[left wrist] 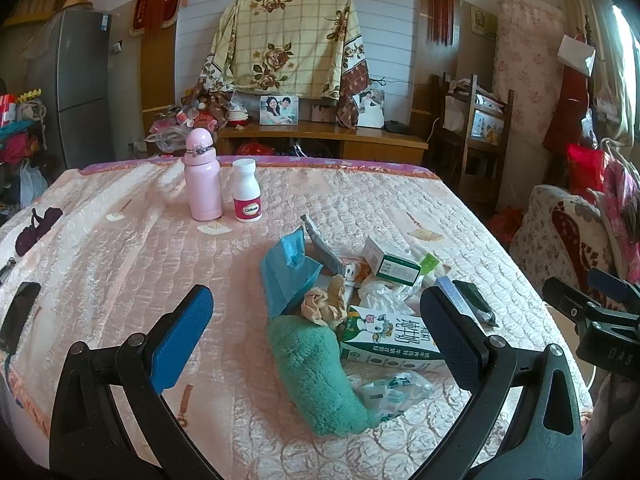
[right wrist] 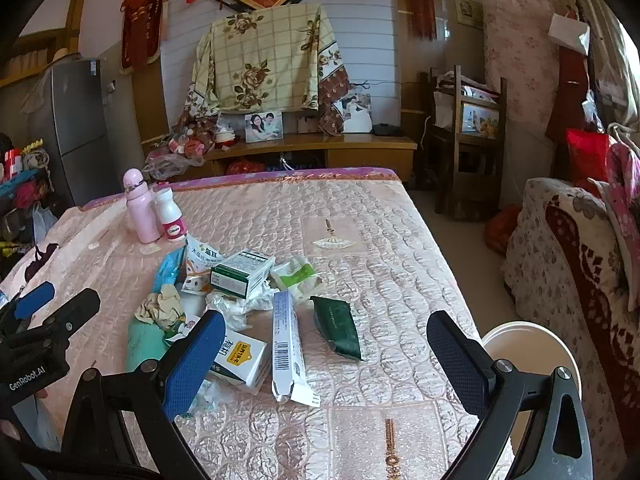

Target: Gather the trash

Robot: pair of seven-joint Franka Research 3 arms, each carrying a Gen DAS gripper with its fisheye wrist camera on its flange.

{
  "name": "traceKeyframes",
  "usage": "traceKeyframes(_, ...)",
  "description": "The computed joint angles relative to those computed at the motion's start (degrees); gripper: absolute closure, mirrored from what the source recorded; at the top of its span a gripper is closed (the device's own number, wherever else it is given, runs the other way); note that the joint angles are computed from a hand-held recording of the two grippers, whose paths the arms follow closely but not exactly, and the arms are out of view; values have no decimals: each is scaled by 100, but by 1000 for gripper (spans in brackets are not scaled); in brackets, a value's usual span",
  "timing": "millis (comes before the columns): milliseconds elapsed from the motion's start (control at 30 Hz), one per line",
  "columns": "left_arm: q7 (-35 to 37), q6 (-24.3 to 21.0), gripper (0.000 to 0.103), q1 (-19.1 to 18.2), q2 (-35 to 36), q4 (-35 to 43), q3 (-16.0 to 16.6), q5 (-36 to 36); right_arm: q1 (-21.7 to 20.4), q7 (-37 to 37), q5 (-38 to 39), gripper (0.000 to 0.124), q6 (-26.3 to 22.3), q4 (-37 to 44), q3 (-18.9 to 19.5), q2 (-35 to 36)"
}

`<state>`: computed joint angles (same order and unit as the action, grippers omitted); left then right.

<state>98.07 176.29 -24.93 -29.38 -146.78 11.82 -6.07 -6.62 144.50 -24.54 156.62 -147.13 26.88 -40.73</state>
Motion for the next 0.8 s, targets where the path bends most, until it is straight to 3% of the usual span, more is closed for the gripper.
traceKeyframes(300,177,-80,0,-60,5,3,127,-15,103,-148,8,24,22,53,-80,164)
traceKeyframes(567,981,-778,0,-79,-1,50,516,-433,443,-531,280,24,37,-51,-437,392)
traceKeyframes(667,1181,-1002,0,40,118,152,534,-672,629,-777,472,24,146,-125,-645,519)
traceKeyframes(800,1430,-1261,0,153,354,400,473,-1017,939,-1204,903,34,347,-177,-971,786)
